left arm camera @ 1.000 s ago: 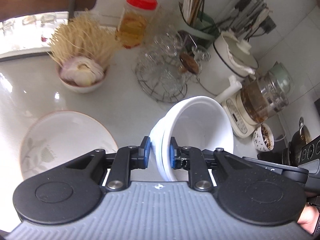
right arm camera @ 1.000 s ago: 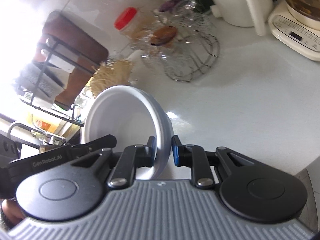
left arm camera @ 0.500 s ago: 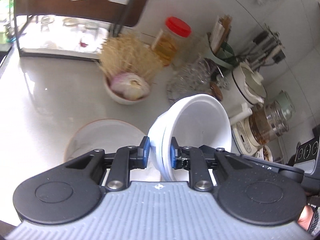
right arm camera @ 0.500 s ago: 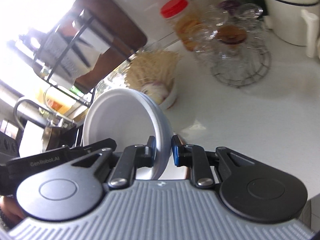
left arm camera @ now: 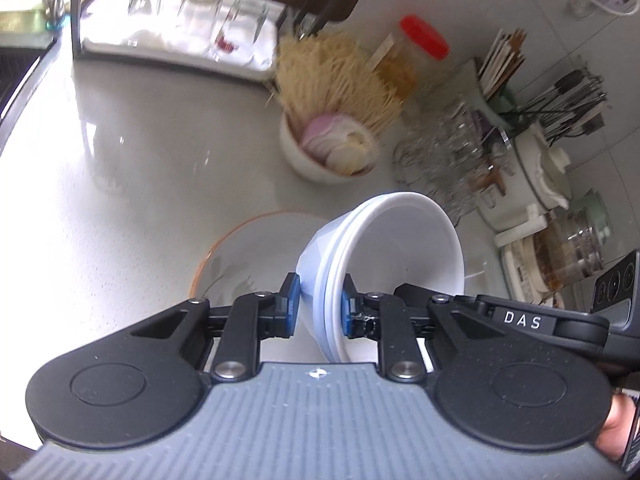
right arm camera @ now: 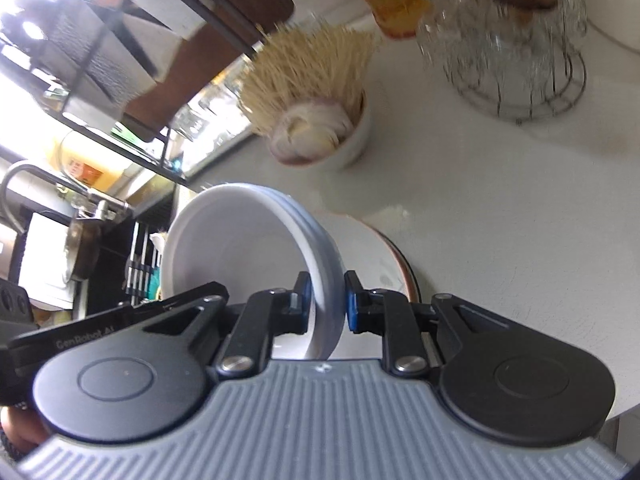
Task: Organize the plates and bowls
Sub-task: 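Lift and carry the nested bowls onto the stacked plates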
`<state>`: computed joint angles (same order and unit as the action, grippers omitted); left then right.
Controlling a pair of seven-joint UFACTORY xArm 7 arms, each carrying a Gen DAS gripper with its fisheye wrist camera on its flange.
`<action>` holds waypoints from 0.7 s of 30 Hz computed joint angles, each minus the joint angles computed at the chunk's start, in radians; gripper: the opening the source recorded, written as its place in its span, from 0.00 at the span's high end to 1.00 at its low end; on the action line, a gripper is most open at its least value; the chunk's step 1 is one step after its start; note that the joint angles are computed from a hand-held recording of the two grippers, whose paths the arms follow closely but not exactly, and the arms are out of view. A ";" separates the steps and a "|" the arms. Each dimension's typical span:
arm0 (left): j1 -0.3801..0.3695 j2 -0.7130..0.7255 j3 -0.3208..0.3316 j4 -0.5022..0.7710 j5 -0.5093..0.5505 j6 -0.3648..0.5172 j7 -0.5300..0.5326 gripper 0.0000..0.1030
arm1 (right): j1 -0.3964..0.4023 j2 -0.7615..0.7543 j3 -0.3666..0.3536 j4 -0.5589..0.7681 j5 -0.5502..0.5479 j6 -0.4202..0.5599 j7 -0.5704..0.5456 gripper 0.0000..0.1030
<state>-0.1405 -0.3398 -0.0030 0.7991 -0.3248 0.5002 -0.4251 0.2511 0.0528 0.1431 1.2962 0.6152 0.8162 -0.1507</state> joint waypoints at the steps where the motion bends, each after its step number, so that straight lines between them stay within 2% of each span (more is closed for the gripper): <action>1: -0.005 0.005 0.008 -0.004 -0.010 0.002 0.012 0.77 | 0.002 0.007 0.001 0.005 -0.014 0.006 0.015 0.80; 9: -0.009 0.043 0.036 -0.028 -0.093 0.016 0.065 0.78 | 0.016 0.065 0.015 0.044 -0.098 0.026 0.077 0.80; 17: 0.018 0.096 0.023 0.002 -0.082 0.025 0.074 0.78 | 0.025 0.126 0.027 0.101 -0.167 0.042 0.091 0.80; 21: 0.024 0.117 0.014 0.018 -0.075 0.043 0.077 0.78 | 0.017 0.133 0.030 0.095 -0.157 0.027 0.082 0.81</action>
<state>-0.1163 -0.2232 0.0108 0.8168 -0.4000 0.5429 -0.3477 0.2683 0.1862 0.1731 1.3916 0.4579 0.8431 -0.0686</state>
